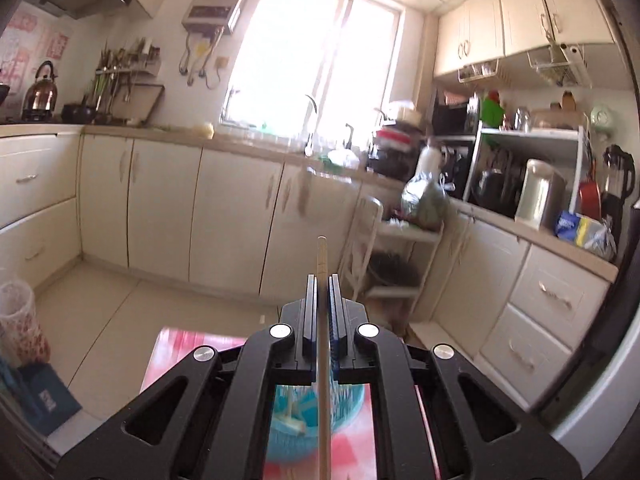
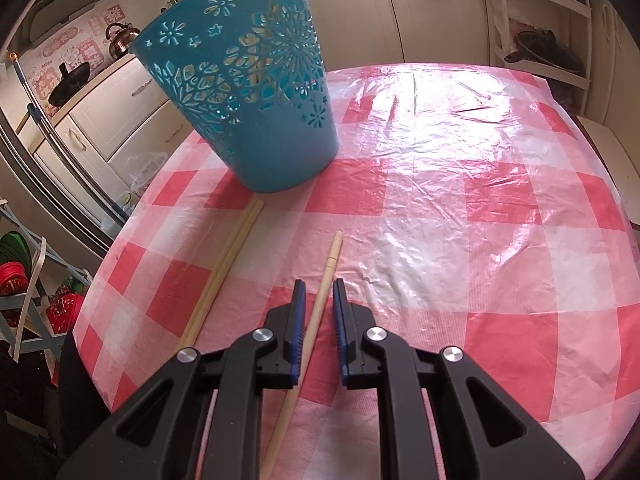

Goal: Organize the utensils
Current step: 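Drop the stick from the left gripper into the basket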

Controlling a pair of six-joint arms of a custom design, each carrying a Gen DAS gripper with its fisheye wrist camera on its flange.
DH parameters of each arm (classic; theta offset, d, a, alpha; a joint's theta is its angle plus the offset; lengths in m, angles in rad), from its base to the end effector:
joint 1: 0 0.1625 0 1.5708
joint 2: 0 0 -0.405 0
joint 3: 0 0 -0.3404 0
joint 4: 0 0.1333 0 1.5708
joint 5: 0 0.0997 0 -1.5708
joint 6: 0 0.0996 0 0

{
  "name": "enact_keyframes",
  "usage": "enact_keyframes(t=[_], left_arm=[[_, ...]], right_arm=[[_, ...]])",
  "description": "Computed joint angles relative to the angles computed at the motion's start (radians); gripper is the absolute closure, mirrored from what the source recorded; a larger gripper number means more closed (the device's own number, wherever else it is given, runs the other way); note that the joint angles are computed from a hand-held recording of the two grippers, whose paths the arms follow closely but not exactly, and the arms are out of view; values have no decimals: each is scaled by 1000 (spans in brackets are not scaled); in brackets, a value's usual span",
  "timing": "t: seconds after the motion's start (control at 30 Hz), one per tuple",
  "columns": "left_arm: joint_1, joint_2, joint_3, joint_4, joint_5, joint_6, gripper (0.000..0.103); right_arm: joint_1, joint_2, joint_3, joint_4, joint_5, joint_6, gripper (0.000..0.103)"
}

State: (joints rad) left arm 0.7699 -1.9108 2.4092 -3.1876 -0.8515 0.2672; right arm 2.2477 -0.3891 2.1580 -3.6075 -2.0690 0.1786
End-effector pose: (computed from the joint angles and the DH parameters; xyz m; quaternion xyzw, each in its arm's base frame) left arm -0.0589 -0.3342 0.4385 0.2432 0.7780 -0.5577 0.1568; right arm 0.3343 -0.2792 -0.0756 0.2049 -0.9389 0.2191 0.1686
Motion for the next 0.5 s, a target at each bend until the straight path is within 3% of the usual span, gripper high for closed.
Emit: enact_keyframes(t=[0.13,0.23,0.5], left_arm=[[97,234,-68,-306,-13,107,98],[167,364,-117,-444,-26,127,98],[241,495,-153,-596,-57,179,98]], right_arm=[[-5,-5,5,-2,8,-1,89],[-6,-6,6,-3,11,-1,89],[-6,-8,8,-4,13,3,89]])
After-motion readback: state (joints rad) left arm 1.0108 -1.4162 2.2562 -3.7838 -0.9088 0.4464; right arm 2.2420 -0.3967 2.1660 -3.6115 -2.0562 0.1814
